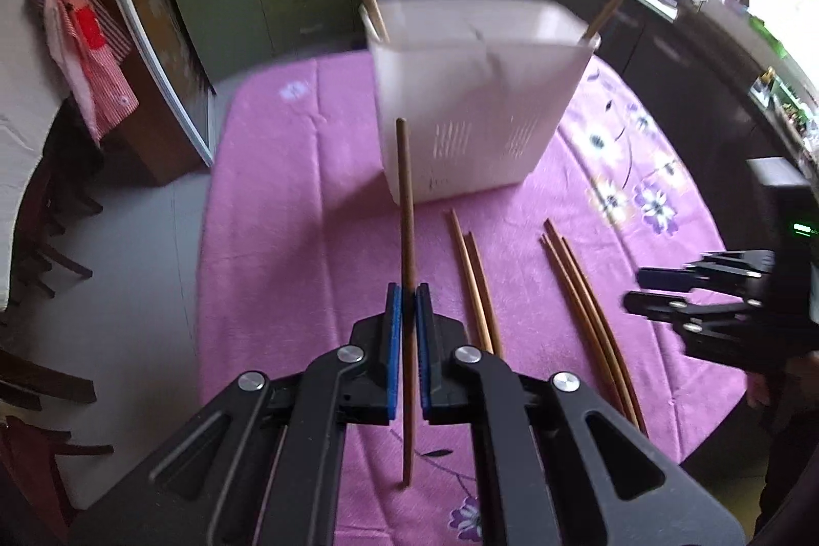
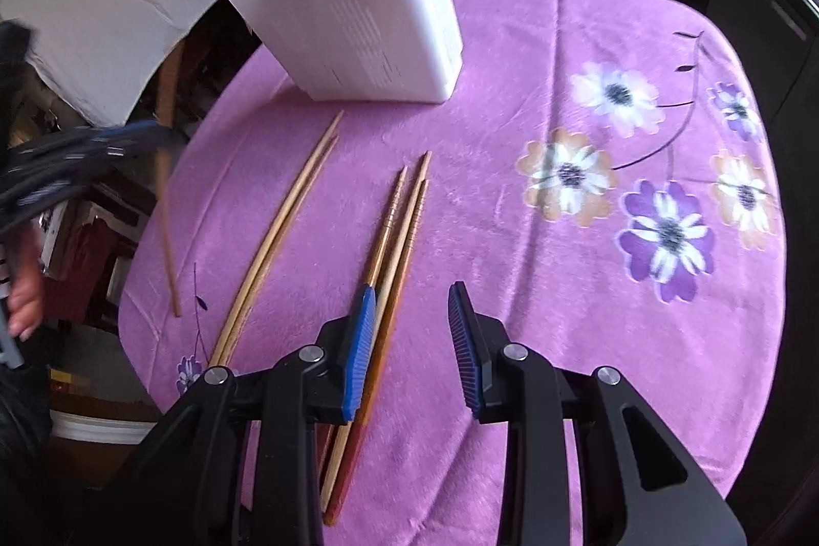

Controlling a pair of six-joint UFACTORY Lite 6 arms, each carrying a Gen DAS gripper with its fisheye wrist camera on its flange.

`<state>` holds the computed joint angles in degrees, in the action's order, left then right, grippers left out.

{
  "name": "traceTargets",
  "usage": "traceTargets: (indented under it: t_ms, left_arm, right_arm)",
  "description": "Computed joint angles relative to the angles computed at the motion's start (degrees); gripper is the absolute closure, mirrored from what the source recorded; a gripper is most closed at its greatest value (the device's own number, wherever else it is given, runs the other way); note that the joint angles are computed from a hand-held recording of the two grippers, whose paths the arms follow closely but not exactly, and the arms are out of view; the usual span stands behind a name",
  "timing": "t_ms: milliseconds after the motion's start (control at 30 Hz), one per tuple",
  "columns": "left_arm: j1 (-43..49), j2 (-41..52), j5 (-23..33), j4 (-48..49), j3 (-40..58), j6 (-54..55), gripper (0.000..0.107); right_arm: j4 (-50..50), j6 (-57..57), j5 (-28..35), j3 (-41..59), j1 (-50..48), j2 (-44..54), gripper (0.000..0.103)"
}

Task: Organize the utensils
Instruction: 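Grasp another wooden chopstick with the left tool while the right tool grasps one too, then carry the chopstick in the left tool over the white holder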

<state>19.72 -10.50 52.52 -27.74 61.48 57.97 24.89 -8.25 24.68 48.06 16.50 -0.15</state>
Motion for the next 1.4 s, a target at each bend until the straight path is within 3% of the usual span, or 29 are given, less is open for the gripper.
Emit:
traceTargets:
  t_ms: [300,733,933,1167,1400]
  left_arm:
    - [11.2,-2.0,8.5,-6.4,3.4,11.9,0.101]
    - [13.6,-2.9,10.9,-7.9,3.0,15.7,0.101]
    - [13.8,-3.2,11.0,-8.0,2.8,16.2,0.101]
    - [14.0,-3.8,11.4,-7.9,2.5,16.2,0.101]
    - [14.7,-4.0,12.3,-8.1,2.7,16.8,0.101]
  right_arm:
    - [-10.6,10.4,1.8,8.9,3.1,11.1,0.088]
    - [-26.1,28.0,5.6,16.3,10.3,18.3,0.091]
    - [-33.1,37.3,4.5,19.0,14.6,21.9,0.096]
    - [-34.7,40.3,1.0,10.9,14.9,9.7,0.096]
    - [-44.0,49.8,6.0,3.5,18.2,-11.4,0.096]
